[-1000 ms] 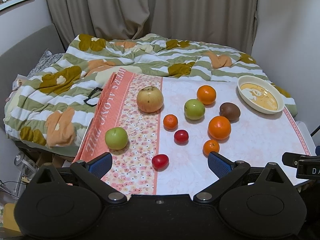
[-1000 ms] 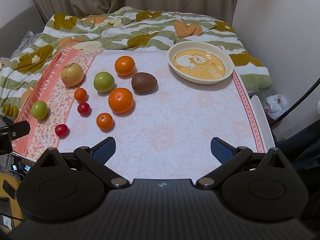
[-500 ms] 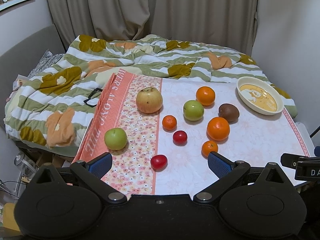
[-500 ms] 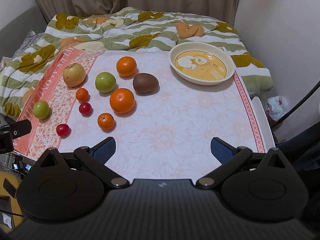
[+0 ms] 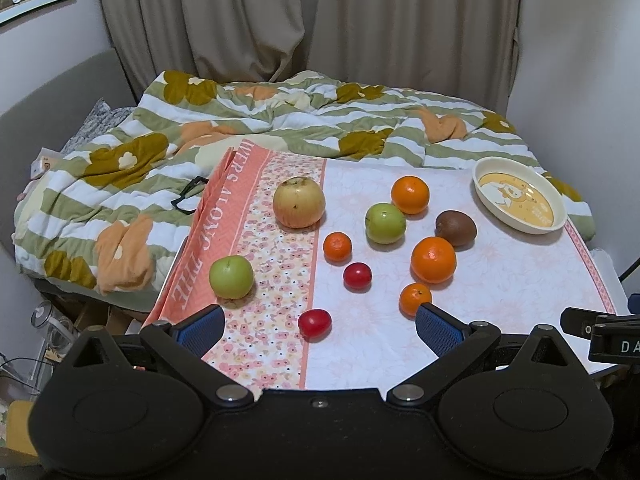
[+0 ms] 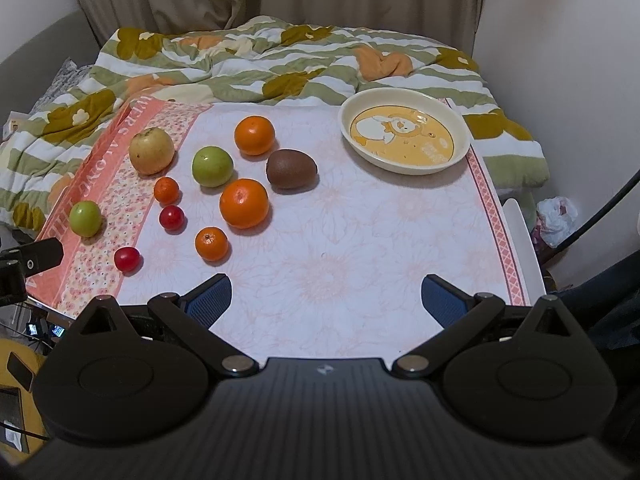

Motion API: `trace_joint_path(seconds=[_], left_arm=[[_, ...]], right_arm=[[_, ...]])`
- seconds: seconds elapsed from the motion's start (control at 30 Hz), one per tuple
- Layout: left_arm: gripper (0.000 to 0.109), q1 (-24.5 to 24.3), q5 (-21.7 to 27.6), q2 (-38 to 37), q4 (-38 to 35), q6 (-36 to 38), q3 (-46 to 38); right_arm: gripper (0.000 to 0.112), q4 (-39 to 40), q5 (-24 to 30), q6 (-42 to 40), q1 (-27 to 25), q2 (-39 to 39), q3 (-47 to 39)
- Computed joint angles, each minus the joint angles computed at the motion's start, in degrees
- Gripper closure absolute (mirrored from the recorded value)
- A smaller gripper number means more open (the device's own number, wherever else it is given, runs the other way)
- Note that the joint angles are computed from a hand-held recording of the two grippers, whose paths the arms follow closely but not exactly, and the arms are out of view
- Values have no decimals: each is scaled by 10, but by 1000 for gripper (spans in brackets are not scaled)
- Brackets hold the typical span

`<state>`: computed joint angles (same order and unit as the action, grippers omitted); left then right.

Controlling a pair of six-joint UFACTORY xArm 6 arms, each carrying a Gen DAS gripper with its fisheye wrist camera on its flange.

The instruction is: Organize fruits

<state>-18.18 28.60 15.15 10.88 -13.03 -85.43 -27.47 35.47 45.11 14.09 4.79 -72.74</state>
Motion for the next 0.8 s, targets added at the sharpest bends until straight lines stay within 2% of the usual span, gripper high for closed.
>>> trace_joint_path(seconds=[0.13, 0.37, 0.53, 0.8], left_arm=[[6, -2, 16, -1, 28, -35, -10], [6, 13, -6, 7, 126, -123, -7], [6, 39, -41, 40, 79, -90, -22], [11, 70, -64, 118, 82, -50, -78]], right_arm=[[9, 21, -3, -41, -5, 4, -10], [9, 50, -25, -104, -6, 47, -40], [9, 71, -43, -109, 0, 98, -75], [9, 83, -65, -91, 15, 179, -135]])
